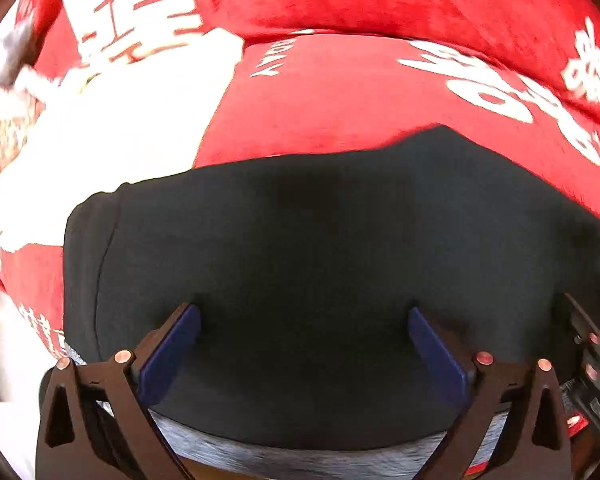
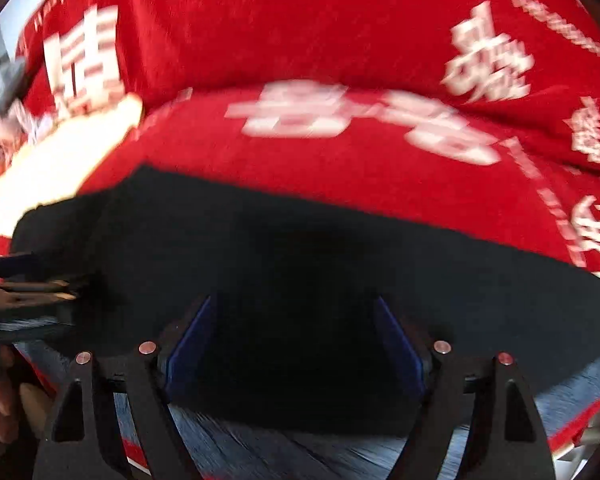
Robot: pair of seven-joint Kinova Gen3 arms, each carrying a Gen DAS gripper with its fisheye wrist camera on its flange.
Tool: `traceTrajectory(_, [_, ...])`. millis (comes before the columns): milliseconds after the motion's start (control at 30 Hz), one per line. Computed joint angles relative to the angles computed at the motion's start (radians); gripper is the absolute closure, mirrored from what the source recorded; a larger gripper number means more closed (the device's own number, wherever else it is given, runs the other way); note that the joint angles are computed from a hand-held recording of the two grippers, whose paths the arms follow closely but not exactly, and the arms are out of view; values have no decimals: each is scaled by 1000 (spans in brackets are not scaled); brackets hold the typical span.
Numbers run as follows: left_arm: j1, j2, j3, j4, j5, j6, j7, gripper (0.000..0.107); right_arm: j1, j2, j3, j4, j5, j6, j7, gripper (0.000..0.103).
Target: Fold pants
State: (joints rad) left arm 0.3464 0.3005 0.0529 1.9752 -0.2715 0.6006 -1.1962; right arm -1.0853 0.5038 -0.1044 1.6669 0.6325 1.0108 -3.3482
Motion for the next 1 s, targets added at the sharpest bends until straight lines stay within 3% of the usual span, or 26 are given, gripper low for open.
traceTrajectory(133, [-80,-16,-15,8,50,-19,-129,4,-24,-64,26,109,1,23,-91,15])
traceTrajectory(233, [-191,8,41,5,155,-33,-241,4,-70,-170,95,242,-91,60,-207,10])
traceTrajectory(367, [-188,-5,44,-25,221,-11,-270,4,-5,-235,40,277,-144,180,-349,9])
traceTrajectory(467, [-111,30,38,-106,241,30,-207,4,44,-209,-26,197,-46,189,-339,9])
traceTrajectory(600, [75,155,-15,-275,94,126,-44,4,217,-55,-182,18,49,156,-181,8])
traceTrajectory(700, [158,234,-47,-365,18,214,61,4,236,23,-168,-51,26,175,-90,7])
traceTrajectory(833, [128,250,-17,-369,21,196,59,4,171,-43,-77,69,-9,161,-164,4])
traceTrajectory(1000, [151,264,-36,-379,-16,197,84,4,232,-166,-137,299,-26,161,-317,3])
